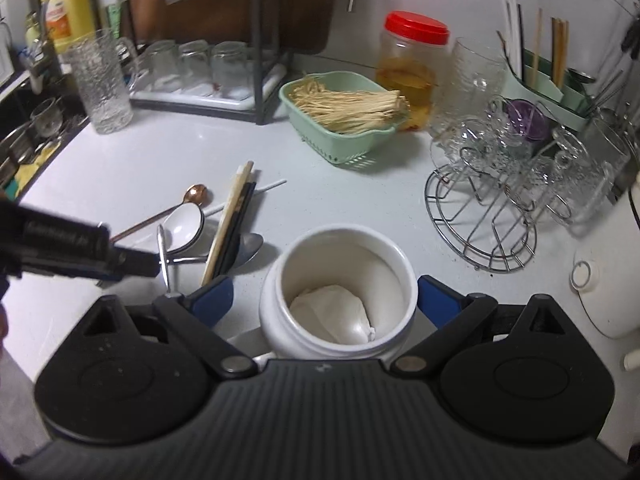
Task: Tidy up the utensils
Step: 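Lower the left tool onto the metal fork and close on it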
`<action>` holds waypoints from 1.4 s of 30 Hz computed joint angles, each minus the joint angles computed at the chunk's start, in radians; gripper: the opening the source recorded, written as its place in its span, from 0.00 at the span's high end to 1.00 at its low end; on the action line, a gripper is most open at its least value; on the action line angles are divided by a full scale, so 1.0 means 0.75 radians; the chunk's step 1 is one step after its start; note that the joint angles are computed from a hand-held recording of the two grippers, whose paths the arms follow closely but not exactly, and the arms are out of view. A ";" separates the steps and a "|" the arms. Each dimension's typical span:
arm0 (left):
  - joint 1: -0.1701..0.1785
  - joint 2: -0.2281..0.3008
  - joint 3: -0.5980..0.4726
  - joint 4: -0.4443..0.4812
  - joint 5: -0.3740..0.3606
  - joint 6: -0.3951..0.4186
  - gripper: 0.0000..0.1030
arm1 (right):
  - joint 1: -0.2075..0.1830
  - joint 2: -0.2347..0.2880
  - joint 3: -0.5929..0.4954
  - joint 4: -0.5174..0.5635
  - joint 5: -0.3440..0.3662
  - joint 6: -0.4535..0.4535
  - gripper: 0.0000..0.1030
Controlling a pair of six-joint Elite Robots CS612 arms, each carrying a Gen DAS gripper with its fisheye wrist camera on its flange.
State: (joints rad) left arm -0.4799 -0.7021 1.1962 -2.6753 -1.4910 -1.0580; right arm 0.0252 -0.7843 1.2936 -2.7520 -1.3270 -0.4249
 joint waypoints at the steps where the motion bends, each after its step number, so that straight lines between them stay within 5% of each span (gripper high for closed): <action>1: 0.002 0.008 -0.011 0.003 -0.006 -0.006 0.51 | -0.002 0.003 -0.005 0.005 0.006 -0.010 0.07; 3: 0.001 0.020 -0.031 0.023 -0.010 -0.019 0.54 | -0.004 0.007 -0.012 0.020 -0.001 -0.028 0.13; 10: -0.008 0.054 -0.111 0.172 0.020 -0.041 0.68 | -0.018 0.003 -0.016 0.070 0.062 -0.109 0.13; 27: -0.017 0.125 -0.339 0.580 0.166 -0.101 0.72 | -0.039 -0.031 0.031 0.110 0.140 -0.264 0.13; 29: -0.018 0.134 -0.363 0.619 0.172 -0.076 0.78 | -0.041 -0.031 0.032 0.107 0.147 -0.266 0.13; 31: -0.017 0.136 -0.364 0.613 0.167 -0.035 0.92 | -0.043 -0.031 0.037 0.093 0.155 -0.262 0.13; 42: -0.019 0.134 -0.337 0.502 0.173 0.129 0.93 | -0.049 -0.030 0.068 0.006 0.174 -0.185 0.13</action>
